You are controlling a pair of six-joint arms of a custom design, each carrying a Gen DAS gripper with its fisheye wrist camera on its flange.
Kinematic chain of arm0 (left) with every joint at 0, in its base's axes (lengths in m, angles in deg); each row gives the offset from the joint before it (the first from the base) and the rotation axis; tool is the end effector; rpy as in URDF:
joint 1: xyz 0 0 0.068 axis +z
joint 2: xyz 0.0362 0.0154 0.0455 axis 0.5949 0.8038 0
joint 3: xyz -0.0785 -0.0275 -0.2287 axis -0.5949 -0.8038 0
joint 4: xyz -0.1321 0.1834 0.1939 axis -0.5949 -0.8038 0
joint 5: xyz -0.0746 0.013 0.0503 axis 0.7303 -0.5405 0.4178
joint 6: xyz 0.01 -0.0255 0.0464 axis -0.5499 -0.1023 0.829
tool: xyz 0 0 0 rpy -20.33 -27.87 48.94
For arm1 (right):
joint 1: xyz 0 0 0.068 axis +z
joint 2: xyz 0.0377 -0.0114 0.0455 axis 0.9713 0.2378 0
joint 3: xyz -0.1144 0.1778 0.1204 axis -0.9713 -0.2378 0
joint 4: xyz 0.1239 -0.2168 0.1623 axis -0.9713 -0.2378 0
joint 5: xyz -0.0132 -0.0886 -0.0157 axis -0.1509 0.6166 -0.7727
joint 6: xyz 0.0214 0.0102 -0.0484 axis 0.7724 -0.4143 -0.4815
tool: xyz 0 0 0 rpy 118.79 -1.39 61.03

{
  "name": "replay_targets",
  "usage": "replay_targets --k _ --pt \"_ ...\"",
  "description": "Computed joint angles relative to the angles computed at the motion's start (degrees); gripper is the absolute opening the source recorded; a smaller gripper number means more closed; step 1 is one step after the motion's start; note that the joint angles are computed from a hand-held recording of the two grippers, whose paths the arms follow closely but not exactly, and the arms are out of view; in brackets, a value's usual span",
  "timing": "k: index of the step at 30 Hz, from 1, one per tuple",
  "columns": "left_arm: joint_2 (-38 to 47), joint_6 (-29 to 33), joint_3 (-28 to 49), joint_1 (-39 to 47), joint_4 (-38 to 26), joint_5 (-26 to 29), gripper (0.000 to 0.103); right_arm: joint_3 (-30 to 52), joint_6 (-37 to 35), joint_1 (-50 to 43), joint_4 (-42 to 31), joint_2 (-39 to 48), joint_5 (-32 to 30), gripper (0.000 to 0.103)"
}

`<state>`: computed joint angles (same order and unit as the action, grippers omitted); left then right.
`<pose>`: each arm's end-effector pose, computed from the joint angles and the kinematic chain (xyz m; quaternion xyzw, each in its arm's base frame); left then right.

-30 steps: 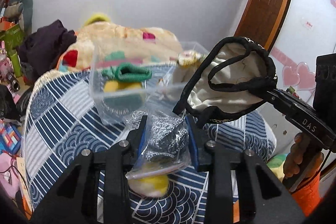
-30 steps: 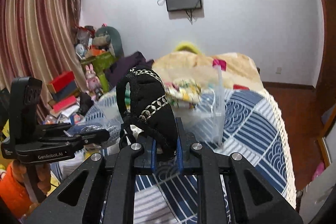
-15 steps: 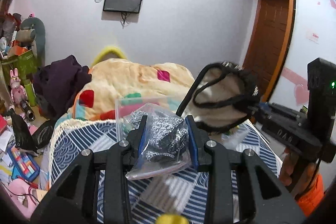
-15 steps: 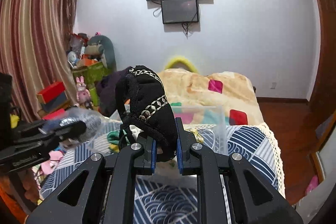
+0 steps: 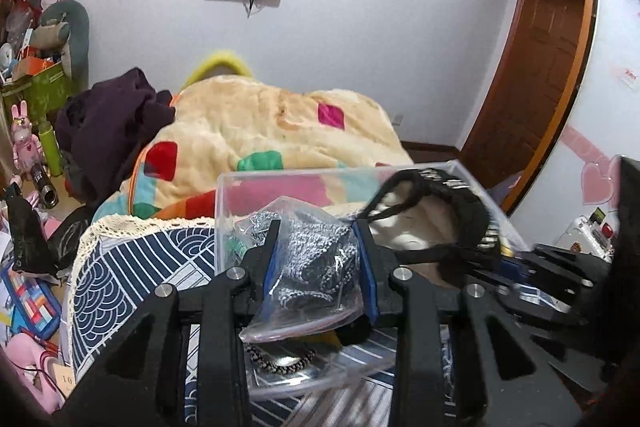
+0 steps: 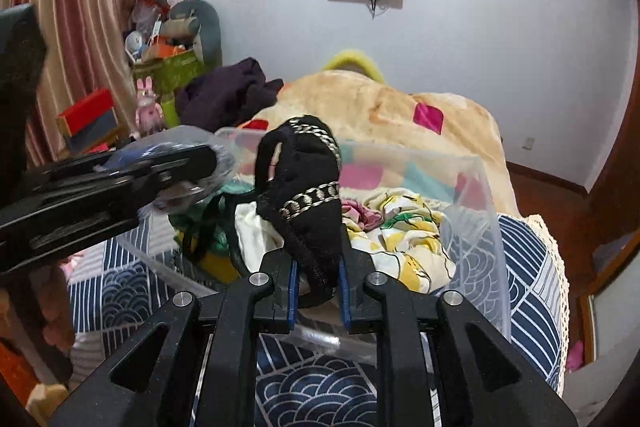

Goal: Organize soft objects
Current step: 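Drop the black item into the box with the right tool while the left tool drops the bag in, then grasp the yellow felt ball on the bed with the right tool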

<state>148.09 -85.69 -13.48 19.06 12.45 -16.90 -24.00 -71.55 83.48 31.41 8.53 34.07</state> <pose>0.2795 -0.0925 0.1547 0.0814 0.8796 -0.1675 0.4377 0.2108 0.0309 0.1989 -0.1451 0.8954 0.0490 0.4181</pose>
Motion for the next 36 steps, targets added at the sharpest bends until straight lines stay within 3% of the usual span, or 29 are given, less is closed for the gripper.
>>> replay_targets --k 4,6,8,15,18,25,30,36 --pt "4.1 0.3 1.0 -0.3 2.2 0.3 0.034 -0.7 -2.4 -1.5 -4.3 -5.0 -0.6 0.022" --pt "4.9 0.7 0.9 -0.4 3.0 0.6 0.034 -1.9 -2.8 -2.2 -6.0 -9.6 -1.1 0.040" --pt "5.6 1.3 1.1 -0.9 2.7 -0.4 0.034 -2.5 -2.8 -3.3 -7.4 -12.8 -2.4 0.051" --pt "0.8 3.2 -0.9 -2.4 -1.5 -1.8 0.047 -3.2 -2.3 -5.9 -15.8 -22.1 -7.3 0.053" --pt "-3.8 3.5 -3.5 -2.7 -3.0 -2.6 0.055 -4.4 -1.8 -4.6 -18.3 -26.2 -6.4 0.062" --pt "-23.4 3.6 -12.1 -1.6 -11.8 -0.9 0.056 -6.8 1.5 -2.5 -22.9 -32.3 -7.2 0.062" --pt "-41.0 4.0 -19.0 -1.3 -22.5 -0.6 0.056 -9.1 4.6 2.1 -25.5 -35.2 -7.5 0.062" --pt "-59.5 3.9 -26.1 -0.5 -36.8 0.8 0.059 -12.0 8.7 11.6 -23.0 -32.1 -5.1 0.062"
